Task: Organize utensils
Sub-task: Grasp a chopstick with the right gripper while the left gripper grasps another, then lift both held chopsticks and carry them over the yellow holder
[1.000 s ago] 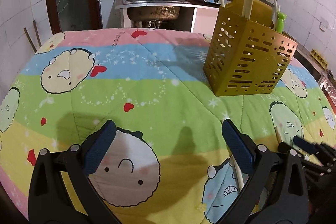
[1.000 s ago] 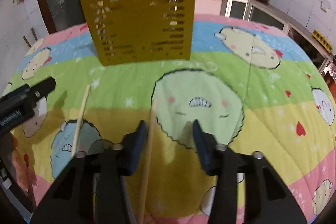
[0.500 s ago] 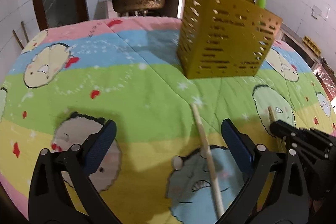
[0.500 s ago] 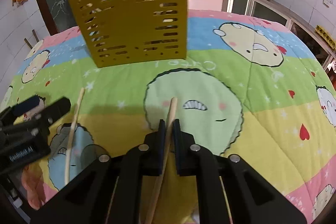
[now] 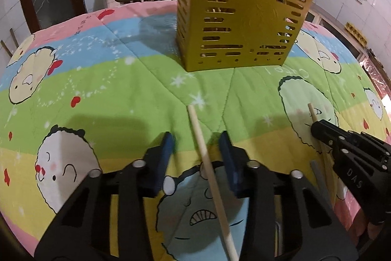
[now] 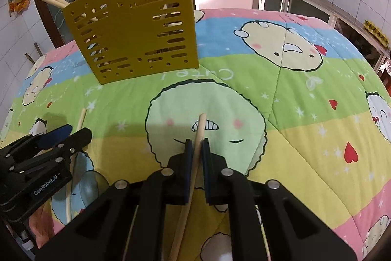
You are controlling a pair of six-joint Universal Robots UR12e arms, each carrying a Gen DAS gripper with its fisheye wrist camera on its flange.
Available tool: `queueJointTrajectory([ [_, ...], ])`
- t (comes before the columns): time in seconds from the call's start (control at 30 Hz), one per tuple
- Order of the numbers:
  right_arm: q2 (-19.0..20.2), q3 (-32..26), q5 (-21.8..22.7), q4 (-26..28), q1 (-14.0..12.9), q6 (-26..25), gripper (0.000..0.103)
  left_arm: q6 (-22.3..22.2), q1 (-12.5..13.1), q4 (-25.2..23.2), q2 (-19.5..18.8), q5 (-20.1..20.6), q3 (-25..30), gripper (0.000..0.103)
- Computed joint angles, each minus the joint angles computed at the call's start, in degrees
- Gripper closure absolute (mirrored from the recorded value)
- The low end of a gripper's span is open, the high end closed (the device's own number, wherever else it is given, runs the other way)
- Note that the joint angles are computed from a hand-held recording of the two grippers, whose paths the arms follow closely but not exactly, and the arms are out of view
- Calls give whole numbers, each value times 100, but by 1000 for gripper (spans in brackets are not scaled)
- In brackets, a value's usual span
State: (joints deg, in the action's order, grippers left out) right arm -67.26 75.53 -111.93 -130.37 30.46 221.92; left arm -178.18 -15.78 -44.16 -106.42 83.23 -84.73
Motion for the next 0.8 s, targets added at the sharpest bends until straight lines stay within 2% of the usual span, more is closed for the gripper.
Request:
queueJointTrajectory([
  [0.2,41,-77,83,99,-40,30,95,46,-9,-114,-80,-4,128,87],
  [0.3,59,-121,56,136,-37,33,95,25,10,-117,-117,-75,167,93],
  [0.8,-14,-41,-287,-263,61,-30,95,-47,70,348,12,-178,-26,94],
])
